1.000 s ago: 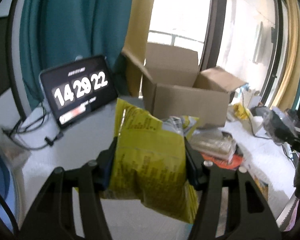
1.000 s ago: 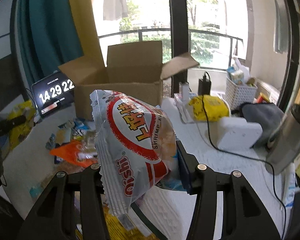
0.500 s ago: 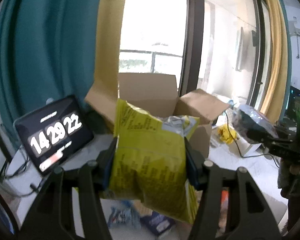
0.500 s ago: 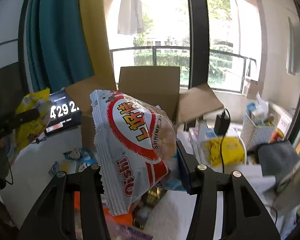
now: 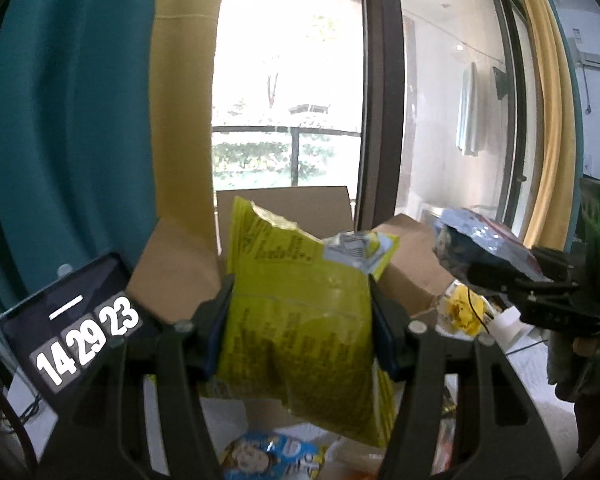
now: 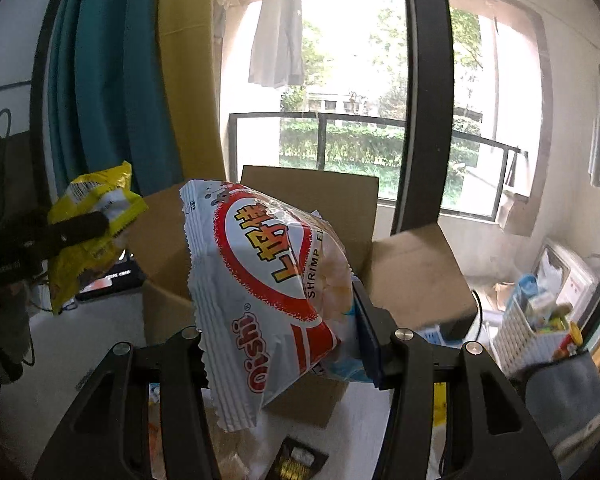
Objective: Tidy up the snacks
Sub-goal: 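Carry both bags over the box and open both tools to drop them, then grasp the blue-white bread pack with the left tool while the right tool grasps the yellow-green snack bag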
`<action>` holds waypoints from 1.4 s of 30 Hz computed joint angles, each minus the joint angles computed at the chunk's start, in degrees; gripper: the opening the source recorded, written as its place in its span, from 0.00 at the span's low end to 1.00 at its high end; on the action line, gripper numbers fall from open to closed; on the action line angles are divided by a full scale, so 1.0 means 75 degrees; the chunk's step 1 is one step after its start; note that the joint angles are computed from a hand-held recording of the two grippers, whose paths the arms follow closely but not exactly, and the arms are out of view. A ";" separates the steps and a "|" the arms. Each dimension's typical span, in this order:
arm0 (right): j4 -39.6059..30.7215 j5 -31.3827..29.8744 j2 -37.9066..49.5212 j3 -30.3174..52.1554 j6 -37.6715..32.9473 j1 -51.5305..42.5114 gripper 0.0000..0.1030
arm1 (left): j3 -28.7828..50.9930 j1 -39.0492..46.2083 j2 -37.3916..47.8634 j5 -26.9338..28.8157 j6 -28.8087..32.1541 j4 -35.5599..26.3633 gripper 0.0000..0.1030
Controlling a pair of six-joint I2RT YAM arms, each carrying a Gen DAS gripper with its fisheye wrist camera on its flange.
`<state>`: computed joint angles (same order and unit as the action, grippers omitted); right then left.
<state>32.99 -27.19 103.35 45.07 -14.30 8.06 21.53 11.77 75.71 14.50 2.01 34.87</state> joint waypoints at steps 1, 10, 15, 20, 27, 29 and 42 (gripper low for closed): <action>-0.0081 0.0048 0.0161 0.0236 0.0027 0.0071 0.52 | 0.0166 -0.0059 0.0344 -0.0026 -0.0030 0.0170 0.58; -0.0881 0.0465 0.1545 0.2265 0.0532 0.0623 0.52 | 0.1954 -0.0197 0.2917 -0.0098 -0.0593 0.0698 0.61; -0.1342 0.0774 0.2176 0.3319 0.0850 0.0867 0.55 | 0.2745 -0.0223 0.3584 -0.0263 -0.0910 0.0364 0.70; -0.1334 0.0796 0.2449 0.3743 0.1019 0.0934 0.85 | 0.2833 -0.0174 0.3541 -0.0380 -0.1163 0.0355 0.90; -0.1132 0.0709 0.1872 0.2978 0.0785 0.0839 0.85 | 0.2054 -0.0025 0.2684 -0.0309 -0.1057 0.0316 0.90; -0.1109 0.0726 0.1640 0.2649 0.0745 0.0806 0.85 | 0.1736 -0.0020 0.2258 -0.0311 -0.0988 0.0217 0.90; -0.0837 0.0197 -0.0207 0.0369 0.0475 0.0228 0.85 | 0.0040 -0.0447 -0.0248 -0.0352 -0.0862 -0.0546 0.90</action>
